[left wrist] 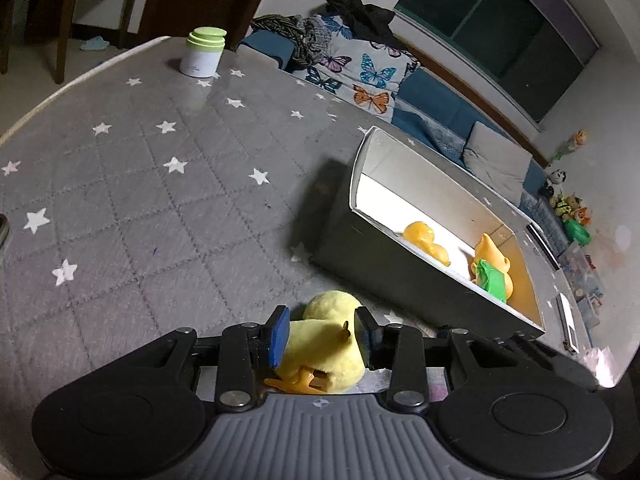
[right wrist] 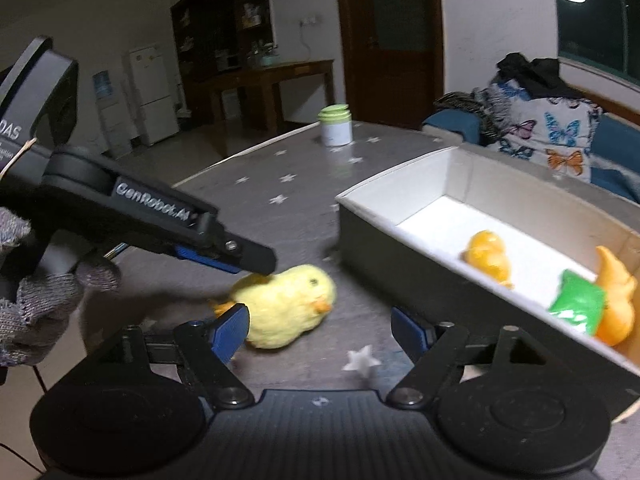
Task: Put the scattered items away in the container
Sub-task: 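Move the left gripper to the fluffy yellow chick and grasp it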
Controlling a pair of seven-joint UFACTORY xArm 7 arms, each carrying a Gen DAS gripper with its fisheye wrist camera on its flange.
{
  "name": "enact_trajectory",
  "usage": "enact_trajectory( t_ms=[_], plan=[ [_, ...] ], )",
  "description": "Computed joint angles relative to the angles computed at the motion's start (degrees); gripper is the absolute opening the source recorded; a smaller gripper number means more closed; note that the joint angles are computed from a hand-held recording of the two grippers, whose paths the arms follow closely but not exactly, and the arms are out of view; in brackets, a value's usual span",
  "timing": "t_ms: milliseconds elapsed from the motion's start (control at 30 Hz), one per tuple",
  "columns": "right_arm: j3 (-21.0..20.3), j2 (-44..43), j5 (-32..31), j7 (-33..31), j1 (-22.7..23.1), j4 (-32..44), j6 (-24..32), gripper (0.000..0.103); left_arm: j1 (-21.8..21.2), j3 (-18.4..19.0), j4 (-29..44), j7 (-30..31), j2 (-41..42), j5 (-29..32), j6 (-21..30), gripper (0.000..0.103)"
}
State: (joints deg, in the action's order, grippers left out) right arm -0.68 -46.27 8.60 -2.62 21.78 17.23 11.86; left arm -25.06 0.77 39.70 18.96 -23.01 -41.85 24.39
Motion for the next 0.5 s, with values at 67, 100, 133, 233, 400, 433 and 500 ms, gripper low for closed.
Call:
enact_trajectory(
  t_ms=[67,100,133,233,400,433,500],
  plan=[
    [-0.53,1.09,0.5,-0.23,1.38,0.32,-0.24,0.08,-0.7,0.93,0.2,1.59,0.19,-1.21,0.48,0.038],
    [-0.93,1.67,0.84,-0.46,2.18,0.47,-0.4,0.08,-0.88,1.16,0.33,2.38,0.36,-1.7,0.66,0.038],
    [-1.29,2.36,1.18,-0.73,2.96,0.68,-0.57,0.08,-0.97,1.23,0.5,3.15,0.58,-2.07,0.75,0.038],
    [-1.84,4.18,1.92,-1.52,4.44,1.4,-0.76,0.081,-0.5,0.86,1.35,4.21,1.72,-2.29,1.45,0.038],
    [-2.48,7.04,3.03,-3.07,5.84,2.48,-1.46,0.087,0.23,0.32,2.7,6.49,3.43,-3.2,2.18,0.038],
    [-2.56,7.6,3.23,-3.31,5.96,2.67,-1.63,0.088,0.48,0.09,2.96,6.88,3.72,-3.07,2.34,0.038],
    [-2.85,8.65,3.73,-3.77,6.26,3.1,-1.84,0.088,0.88,-0.29,3.51,7.68,4.4,-2.94,2.51,0.038]
  ],
)
